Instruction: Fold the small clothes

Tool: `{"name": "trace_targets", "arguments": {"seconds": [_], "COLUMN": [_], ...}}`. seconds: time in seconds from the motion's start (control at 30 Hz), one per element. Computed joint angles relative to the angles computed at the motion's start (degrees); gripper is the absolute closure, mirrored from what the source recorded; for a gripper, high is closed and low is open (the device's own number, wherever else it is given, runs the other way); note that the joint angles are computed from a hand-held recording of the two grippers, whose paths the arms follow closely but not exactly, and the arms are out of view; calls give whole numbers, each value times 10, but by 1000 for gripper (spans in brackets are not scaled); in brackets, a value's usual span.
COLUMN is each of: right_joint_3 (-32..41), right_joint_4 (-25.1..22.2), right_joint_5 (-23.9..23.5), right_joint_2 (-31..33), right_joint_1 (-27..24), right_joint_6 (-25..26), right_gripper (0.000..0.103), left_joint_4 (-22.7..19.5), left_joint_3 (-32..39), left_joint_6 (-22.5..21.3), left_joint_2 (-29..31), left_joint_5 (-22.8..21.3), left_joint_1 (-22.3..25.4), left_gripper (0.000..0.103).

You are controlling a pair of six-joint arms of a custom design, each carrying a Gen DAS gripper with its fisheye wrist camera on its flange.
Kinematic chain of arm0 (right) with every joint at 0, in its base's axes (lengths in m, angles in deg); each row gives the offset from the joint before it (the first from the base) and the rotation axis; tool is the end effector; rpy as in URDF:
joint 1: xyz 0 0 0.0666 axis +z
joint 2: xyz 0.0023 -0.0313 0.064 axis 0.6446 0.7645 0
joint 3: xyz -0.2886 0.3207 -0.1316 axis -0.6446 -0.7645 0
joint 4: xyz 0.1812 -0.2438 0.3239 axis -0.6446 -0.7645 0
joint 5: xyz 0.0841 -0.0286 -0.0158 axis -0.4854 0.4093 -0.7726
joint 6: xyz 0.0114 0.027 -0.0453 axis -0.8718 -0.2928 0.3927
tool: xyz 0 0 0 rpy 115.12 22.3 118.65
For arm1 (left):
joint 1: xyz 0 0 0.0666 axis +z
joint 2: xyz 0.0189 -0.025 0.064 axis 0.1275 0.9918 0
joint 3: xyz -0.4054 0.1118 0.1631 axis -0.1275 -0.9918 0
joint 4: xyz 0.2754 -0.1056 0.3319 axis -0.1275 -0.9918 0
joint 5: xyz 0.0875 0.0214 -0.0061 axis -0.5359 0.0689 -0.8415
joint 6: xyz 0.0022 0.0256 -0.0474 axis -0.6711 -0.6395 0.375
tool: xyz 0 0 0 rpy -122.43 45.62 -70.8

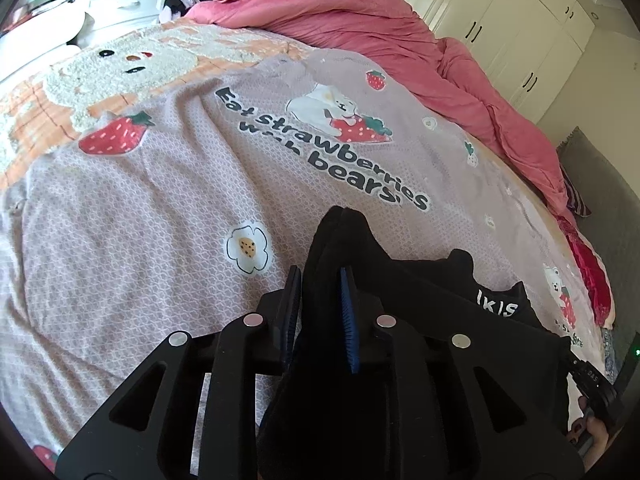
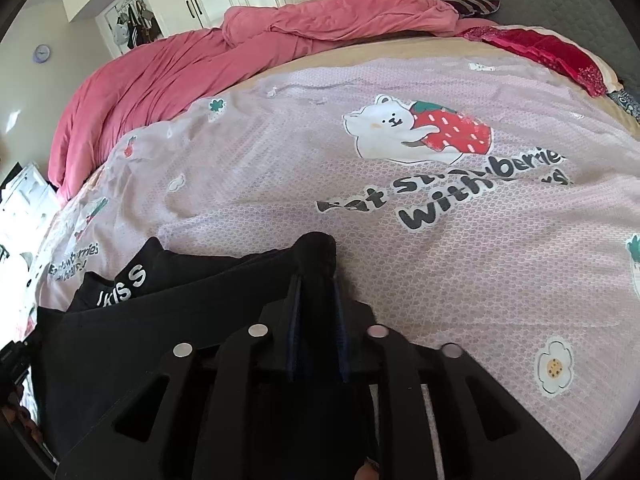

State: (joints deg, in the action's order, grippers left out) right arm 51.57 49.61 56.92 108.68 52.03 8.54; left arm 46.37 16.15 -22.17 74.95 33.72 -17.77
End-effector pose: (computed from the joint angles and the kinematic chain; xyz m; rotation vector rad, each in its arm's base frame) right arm 0.5305 0.1079 0.4251 0.2994 2.3752 0.1911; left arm 0.5286 -0.2396 0.4245 -0.4543 2.3151 -0.3272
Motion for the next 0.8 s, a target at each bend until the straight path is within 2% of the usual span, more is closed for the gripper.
{"name": "trace_targets", "arguments": {"seconds": [0.07, 0.23, 0.27, 0.3, 0.6, 0.73, 0.8], "right_joint_3": [-2, -12, -14, -17, -35, -47, -54], "right_joint_4": [-4, -11, -12, -13, -21, -30, -34], "right_joint_5": [6, 9, 10, 9, -19, -34, -43], "right_joint_2": [-4, -19, -22, -25, -53, -65, -71], "right_joint_1": [2, 6, 7, 7, 1, 0, -1], "right_joint_6": [3, 6, 7, 7, 5, 7, 8], "right_gripper": [85, 67, 61, 59, 57, 56, 56], "left_joint_4": [-3, 4, 5, 6, 6, -5, -8], "left_joint_3": [1, -6, -7, -8, -10, -5, -4], "left_joint_6": [0, -14, -17, -17, -29, -31, -33], "left_joint_2": [-1, -17, -21, -23, -36, -39, -39], "left_joint_5": [0, -10, -14, -16, -21, -17, -9], "left_joint_1": [1, 0, 0, -1, -15, -30, -38], "left_gripper": [89, 74, 72, 71, 60, 48, 47]}}
